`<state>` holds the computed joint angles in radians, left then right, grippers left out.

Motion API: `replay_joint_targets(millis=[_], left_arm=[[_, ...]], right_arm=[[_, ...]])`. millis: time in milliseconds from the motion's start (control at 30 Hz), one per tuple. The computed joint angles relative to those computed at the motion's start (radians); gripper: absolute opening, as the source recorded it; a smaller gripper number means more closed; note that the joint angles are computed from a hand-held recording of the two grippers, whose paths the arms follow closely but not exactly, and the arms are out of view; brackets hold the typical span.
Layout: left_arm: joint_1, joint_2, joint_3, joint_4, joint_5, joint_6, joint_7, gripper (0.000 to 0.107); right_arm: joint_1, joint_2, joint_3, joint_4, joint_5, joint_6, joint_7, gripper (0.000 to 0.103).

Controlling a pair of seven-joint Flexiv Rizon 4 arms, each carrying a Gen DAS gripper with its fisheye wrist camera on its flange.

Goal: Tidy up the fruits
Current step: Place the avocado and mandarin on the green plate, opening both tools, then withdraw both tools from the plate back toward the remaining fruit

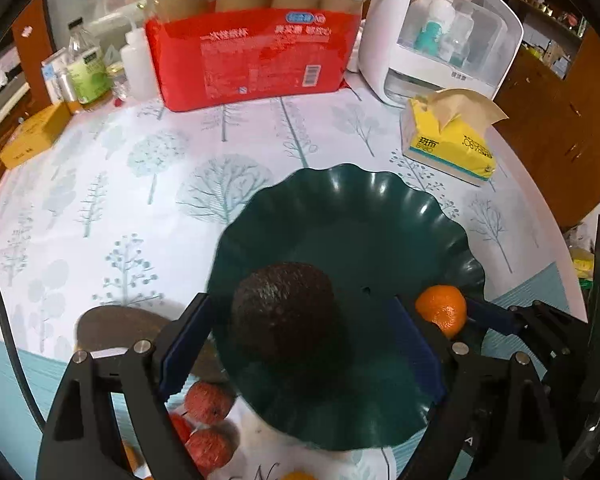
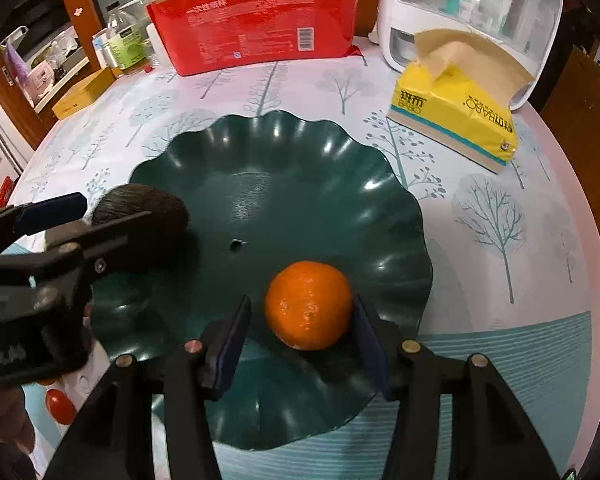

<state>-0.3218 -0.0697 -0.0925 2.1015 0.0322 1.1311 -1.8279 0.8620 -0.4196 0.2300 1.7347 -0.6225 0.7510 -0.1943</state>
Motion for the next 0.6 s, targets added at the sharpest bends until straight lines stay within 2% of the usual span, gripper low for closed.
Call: replay_joint_targets(millis=[233, 367, 533, 600], left_arm=[[0.003, 0.082, 0.0, 0.018, 0.024, -0.073, -0.017, 0.088], [0.01, 0.148, -0.001, 0.045, 0.027, -0.076, -0.007, 0.089], [0.004, 0.261, 0.021, 0.104, -0.102, -0.064, 0.08, 0.092], [0.02, 0.305, 0.02, 0.108, -0.1, -0.076, 0.079, 0.092]], right_arm=[[0.007, 0.021, 0.02, -0.008, 0.026, -0.009, -0.011, 0.055], [0.019, 0.043, 0.027, -0.012, 0.029, -0.038, -0.004, 0.056], [0.035, 0.09, 0.026, -0.011, -0.013, -0.075, 0.07, 0.058], [0.046, 0.098, 0.032, -0.047, -0.02, -0.148, 0.069, 0.058]])
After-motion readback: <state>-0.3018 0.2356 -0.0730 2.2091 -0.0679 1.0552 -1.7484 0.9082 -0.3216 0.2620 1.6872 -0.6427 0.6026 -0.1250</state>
